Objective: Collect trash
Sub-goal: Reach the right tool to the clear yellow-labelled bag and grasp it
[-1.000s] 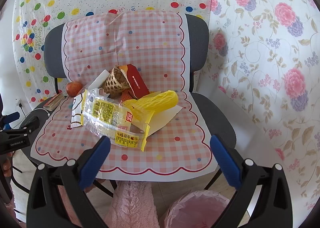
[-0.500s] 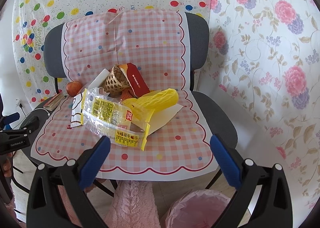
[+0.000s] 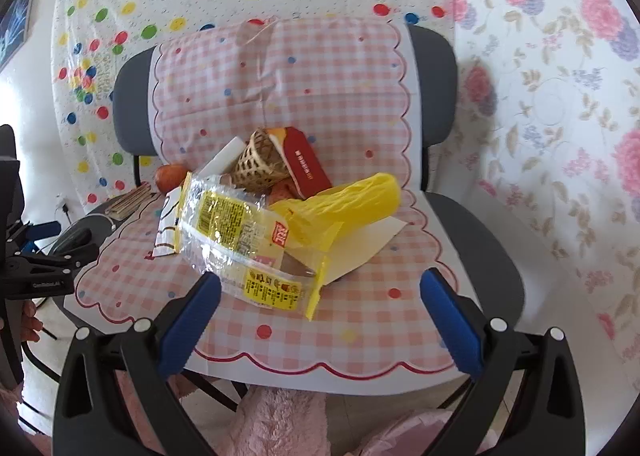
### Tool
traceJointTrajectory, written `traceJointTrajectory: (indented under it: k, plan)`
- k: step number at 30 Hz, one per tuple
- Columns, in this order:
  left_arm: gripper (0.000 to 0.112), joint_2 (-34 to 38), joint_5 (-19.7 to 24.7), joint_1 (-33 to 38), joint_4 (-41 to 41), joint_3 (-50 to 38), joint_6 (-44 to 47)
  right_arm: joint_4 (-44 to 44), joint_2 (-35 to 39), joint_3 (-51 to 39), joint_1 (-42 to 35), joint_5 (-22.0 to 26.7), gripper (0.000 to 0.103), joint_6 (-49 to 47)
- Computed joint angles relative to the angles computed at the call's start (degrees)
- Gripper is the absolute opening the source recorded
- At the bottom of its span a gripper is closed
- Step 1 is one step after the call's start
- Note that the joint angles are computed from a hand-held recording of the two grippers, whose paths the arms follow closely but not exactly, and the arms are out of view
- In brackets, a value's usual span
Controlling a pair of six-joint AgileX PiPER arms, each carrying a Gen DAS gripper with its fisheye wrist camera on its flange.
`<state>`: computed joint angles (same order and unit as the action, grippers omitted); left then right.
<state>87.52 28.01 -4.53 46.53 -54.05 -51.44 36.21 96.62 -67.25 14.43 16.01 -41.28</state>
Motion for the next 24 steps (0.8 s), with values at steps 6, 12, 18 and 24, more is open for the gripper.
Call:
traceJointTrajectory:
  k: [6,12,18,24]
  plan:
    - [0.097,2.94,-3.58,1.52,-13.17,-2.04,12.38,6.35,7.67,-7.7,-1.68,10.24,0.097,-7.11]
    - [0.097,5.46,-6.75,2.9,-11.85,-3.78,9.19,7.19,16.18,-16.99,-3.06,15.99,0.097,-9.54]
    - [0.096,8.56,-7.23,4.56,-15.31,-6.79,12.27,10.74,23.95,-26.62,-5.49,24.43,0.087,-11.94]
    - [0.096,10.91,-6.21,4.24,-13.96,-8.3,11.6,12.68,22.95,-25.19,-4.75,23.36,0.07,-16.36]
